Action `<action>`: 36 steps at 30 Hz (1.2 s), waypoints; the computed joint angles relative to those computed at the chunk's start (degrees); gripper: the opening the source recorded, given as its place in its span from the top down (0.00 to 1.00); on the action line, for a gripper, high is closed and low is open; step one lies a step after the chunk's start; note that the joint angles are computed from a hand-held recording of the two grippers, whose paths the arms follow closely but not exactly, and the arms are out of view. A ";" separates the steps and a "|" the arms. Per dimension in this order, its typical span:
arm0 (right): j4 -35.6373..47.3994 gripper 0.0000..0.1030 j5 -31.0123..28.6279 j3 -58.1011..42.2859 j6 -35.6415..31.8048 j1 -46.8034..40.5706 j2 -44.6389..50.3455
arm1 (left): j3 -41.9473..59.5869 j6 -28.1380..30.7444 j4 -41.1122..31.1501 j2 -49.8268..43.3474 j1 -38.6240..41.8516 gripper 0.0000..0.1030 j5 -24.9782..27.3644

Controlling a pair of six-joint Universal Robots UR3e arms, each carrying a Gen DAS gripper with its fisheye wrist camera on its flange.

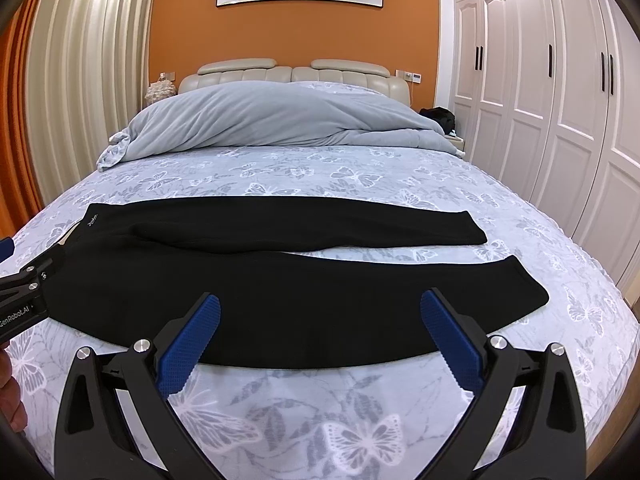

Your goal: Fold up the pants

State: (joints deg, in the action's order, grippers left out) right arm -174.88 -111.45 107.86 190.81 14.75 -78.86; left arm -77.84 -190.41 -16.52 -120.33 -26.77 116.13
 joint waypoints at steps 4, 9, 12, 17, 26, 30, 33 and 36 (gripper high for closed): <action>-0.05 0.04 0.20 0.08 -0.18 -0.12 -0.09 | -0.03 0.02 0.05 -0.04 0.06 0.06 -0.02; 0.00 0.04 0.17 0.01 -0.19 -0.04 0.03 | -0.27 0.10 0.24 0.01 0.20 0.06 -0.19; 0.12 0.04 0.12 -0.09 -0.11 0.00 0.09 | -0.51 0.01 0.36 0.06 0.21 0.06 -0.15; 0.07 0.04 0.08 -0.05 -0.10 0.03 0.08 | -0.72 -0.17 0.72 -0.19 -0.05 0.06 0.30; 0.39 0.04 -0.03 -0.63 -0.16 0.42 0.58 | -0.89 -0.20 0.91 -0.19 -0.05 0.06 0.31; 0.46 0.04 -0.01 -0.68 -0.10 0.47 0.61 | -1.25 -0.16 1.09 -0.09 -0.02 0.06 0.28; 0.79 0.04 -0.01 -1.06 0.03 0.67 0.93 | -1.00 -0.29 0.75 -0.11 -0.04 0.06 0.27; 1.41 0.04 1.06 -1.48 0.07 0.16 1.06 | -1.41 -0.82 -0.02 0.40 0.66 0.05 -1.42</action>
